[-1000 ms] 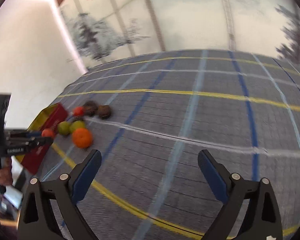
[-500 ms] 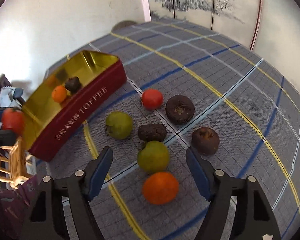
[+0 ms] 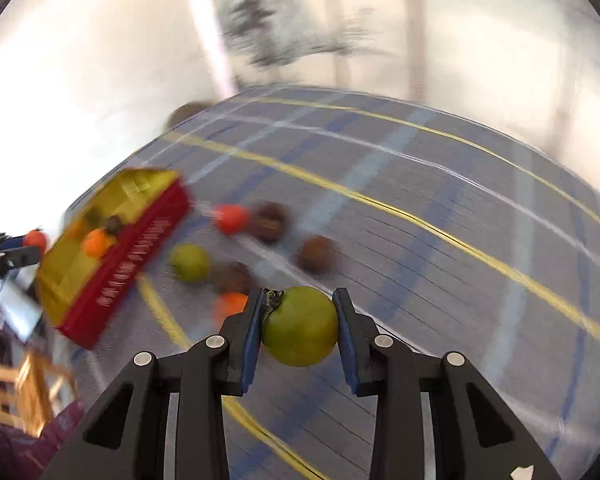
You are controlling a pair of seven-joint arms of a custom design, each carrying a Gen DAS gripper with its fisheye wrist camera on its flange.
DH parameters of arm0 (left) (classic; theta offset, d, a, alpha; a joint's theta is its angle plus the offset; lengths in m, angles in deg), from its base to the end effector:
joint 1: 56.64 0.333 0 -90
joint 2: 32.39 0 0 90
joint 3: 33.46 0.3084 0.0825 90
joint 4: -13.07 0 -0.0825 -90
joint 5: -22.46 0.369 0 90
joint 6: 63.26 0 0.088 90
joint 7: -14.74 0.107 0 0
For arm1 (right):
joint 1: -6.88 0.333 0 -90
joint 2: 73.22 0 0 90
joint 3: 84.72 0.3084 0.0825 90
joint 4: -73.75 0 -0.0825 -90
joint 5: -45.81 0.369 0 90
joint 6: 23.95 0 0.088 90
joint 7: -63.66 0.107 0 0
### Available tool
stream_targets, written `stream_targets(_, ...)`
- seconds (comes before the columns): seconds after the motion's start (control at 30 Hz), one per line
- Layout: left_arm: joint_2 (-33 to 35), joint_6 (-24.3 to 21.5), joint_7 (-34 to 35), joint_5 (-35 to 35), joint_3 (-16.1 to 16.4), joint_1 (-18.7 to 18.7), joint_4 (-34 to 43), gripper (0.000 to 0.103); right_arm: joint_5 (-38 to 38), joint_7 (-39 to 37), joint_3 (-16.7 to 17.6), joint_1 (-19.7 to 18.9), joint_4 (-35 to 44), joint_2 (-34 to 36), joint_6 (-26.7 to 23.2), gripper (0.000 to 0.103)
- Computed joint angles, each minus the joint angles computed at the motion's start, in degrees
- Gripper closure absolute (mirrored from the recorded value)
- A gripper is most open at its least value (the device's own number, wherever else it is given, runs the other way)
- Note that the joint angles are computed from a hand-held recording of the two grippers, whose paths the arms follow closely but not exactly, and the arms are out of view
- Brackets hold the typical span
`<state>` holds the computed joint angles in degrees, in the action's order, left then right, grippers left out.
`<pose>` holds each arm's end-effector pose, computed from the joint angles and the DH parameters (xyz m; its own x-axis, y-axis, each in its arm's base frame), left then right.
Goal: Organize fruits
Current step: 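Place the red tomato in the tin with the left gripper while the right gripper grasps a green lime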
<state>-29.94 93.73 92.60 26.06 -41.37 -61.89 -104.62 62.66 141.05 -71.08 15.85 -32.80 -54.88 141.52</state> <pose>0.5748 -0.1359 0.4910 -0.0910 -0.9927 0.0786 -0.8028 0.0265 -0.5956 0.6208 0.2237 0.4343 0.3678 -0.9140 -0.1710 -0.7369 -0.1743 -0.6532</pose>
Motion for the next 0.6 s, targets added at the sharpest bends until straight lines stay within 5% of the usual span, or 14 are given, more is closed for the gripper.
stream_targets(0.13, 0.96, 0.57, -1.06, 2.45, 1.16, 0.94, 0.24, 0.072, -8.84, 14.08, -9.45, 3.56, -9.6, -4.46, 4.66, 0.071)
stream_targets(0.27, 3.15, 0.37, -1.73, 5.19, 1.93, 1.12, 2.67, 0.072, -13.22, 19.18, -10.46, 1.64, -12.72, -5.75, 4.93, 0.071)
stream_targets(0.33, 5.03, 0.71, -2.14, 7.17, 2.49, 0.84, 4.8, 0.072, -11.54, 18.49, -8.31, -0.82, -13.62, -5.72, 6.31, 0.071)
stream_targets(0.6, 16.75, -5.36, -5.47, 11.57, 5.58, -2.16, 20.06, 0.071, -13.74, 20.93, -7.23, -1.96, -13.85, -5.41, 7.46, 0.07)
